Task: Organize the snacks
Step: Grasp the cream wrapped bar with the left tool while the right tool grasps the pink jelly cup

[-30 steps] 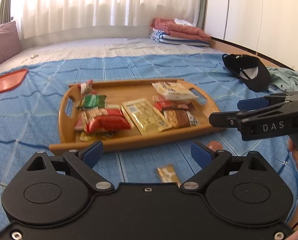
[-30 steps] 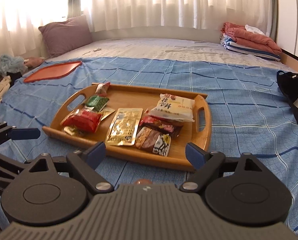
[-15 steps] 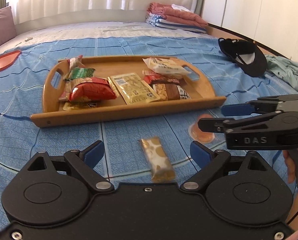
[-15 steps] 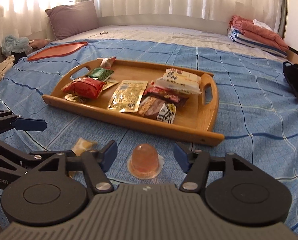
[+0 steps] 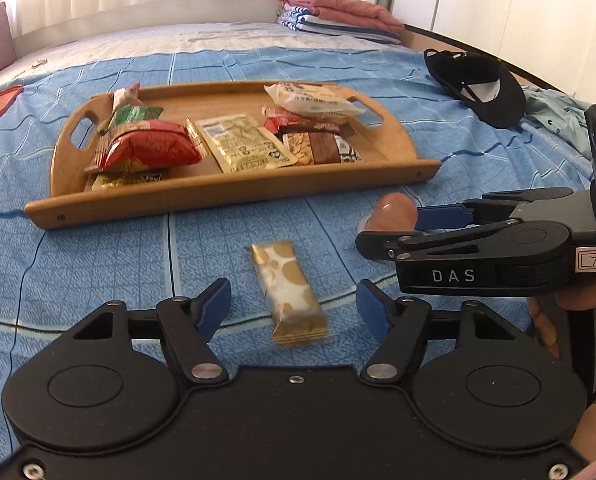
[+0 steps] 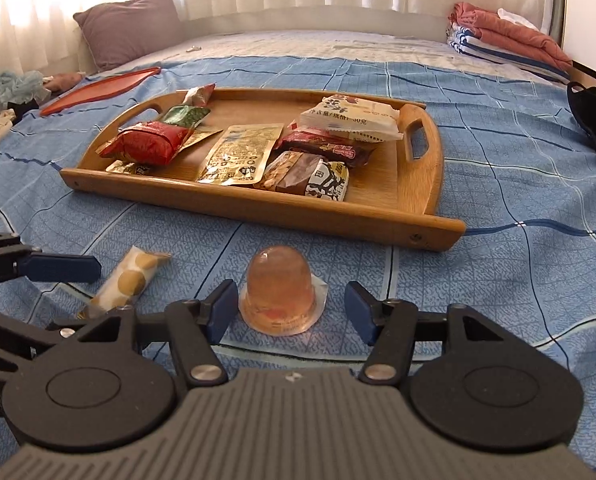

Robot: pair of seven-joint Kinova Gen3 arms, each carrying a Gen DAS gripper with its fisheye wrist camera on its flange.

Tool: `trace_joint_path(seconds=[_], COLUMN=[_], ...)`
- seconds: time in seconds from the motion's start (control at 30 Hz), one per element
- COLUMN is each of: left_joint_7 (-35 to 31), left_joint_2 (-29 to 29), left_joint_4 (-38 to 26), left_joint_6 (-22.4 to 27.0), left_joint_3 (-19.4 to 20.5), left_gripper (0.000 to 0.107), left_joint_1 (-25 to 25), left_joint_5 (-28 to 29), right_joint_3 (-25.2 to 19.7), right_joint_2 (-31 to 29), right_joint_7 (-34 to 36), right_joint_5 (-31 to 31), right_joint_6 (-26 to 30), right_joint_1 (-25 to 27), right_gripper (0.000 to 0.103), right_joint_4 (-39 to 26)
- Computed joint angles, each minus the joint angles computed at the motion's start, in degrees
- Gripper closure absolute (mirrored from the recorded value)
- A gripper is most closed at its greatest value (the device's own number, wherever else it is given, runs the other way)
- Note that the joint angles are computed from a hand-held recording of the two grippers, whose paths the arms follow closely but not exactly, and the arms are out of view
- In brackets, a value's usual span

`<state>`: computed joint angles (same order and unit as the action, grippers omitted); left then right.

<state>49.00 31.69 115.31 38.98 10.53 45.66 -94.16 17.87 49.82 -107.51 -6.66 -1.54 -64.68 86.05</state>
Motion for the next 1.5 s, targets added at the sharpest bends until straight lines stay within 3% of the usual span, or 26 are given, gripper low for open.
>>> trace_joint_path(seconds=[0.17,0.43,0.6,0.73,0.8,1.0,1.5], left_joint_7=[0.58,-0.54,0.54,2.44,4.32,5.35,1.18], left_joint_2=[0.36,1.36,1.34,0.84,0.42,0.20,-2.94], left_joint_4=[0.34,-0.49,0.33,1.31,2.06,2.53,2.65], left_joint_6=[0.36,2.48,3.48,4.33,3.99,4.76,6.94], left_joint_3=[0.17,0.04,-0.40,0.12,0.41,1.52,1.15], left_gripper=[0.043,0.047,0.061,0.080,0.081,0.081,0.082], left_joint_1=[-0.04,1.22,2.05,1.85,1.37,0.53,0.95], left_joint_5=[-0.96,0.70,-0.02,-0.48,-1.63,-2.36,2.05], right_joint_3=[-2.75,1.73,3.82,6.06,7.07,8.02,3.48], right_joint_2=[0.05,1.01,1.49,2.01,2.25,1.84,-1.06], right_joint_7=[-0.38,0.35,0.97,1.43,1.65,2.65,4.80], right_joint_5=[0.26,-1.07,-2.17,-3.24,-3.76,-4.99,-8.54], right_joint_6=[0.09,-0.98,-1.60,-1.86,-2.09,-2.65,-4.59], right_joint_1=[2.23,-1.70,-3.52,-5.45,-6.31,-7.78,-5.42], right_gripper=[0.031,0.029,0.029,0.030,0.030,0.051,0.052], right_joint_4=[-0.46,0.22,0.66,0.94,1.09,1.71,3.47])
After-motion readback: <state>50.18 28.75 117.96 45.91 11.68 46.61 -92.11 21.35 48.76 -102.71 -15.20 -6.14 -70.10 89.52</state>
